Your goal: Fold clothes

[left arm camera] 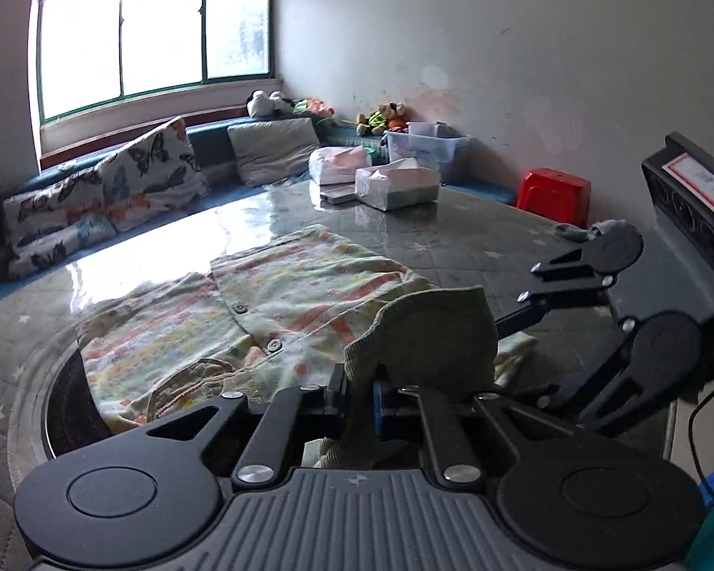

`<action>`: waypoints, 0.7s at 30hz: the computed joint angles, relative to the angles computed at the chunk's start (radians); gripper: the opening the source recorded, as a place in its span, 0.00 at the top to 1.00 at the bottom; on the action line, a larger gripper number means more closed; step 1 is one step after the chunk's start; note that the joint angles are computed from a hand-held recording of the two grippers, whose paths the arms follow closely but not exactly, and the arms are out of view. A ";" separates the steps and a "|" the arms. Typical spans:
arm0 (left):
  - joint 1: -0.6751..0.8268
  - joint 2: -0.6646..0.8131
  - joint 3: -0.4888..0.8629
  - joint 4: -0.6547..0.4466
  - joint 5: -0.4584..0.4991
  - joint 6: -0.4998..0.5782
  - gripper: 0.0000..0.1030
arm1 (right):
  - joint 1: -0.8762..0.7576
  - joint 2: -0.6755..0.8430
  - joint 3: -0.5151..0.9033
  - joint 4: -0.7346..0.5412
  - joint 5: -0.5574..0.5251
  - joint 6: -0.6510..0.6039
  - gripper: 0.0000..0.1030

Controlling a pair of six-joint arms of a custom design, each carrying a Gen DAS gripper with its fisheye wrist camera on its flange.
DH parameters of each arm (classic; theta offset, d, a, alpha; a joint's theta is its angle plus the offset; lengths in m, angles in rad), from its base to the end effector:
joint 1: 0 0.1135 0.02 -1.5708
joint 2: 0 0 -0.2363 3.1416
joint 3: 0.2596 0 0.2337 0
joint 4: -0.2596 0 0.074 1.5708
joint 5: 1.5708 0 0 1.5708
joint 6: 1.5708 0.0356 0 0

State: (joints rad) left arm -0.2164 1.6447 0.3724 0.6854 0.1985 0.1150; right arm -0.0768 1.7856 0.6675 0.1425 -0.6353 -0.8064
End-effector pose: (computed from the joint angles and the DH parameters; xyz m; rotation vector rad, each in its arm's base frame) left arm 0.2445 -0.0609 0.0906 0.4687 2.1056 -0.2727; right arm 0.2815 -0.0005 0.0825 -1.0461 2.0837 0.3854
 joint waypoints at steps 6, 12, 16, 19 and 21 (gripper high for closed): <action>0.025 -0.087 -0.088 -0.004 -0.025 0.036 0.59 | 0.022 0.045 0.122 -0.119 -0.033 0.115 0.80; 0.016 -0.140 -0.215 0.054 -0.118 0.116 0.41 | 0.022 0.037 0.170 -0.144 -0.053 0.165 0.85; -0.011 -0.036 -0.241 0.185 -0.183 0.168 0.42 | 0.029 0.027 0.169 -0.128 -0.054 0.191 0.86; -0.009 0.043 -0.236 0.262 -0.207 0.194 0.63 | 0.026 0.017 0.147 -0.107 -0.054 0.194 0.89; 0.015 0.050 -0.223 0.247 -0.185 0.194 0.80 | 0.020 0.008 0.124 -0.092 -0.060 0.194 0.90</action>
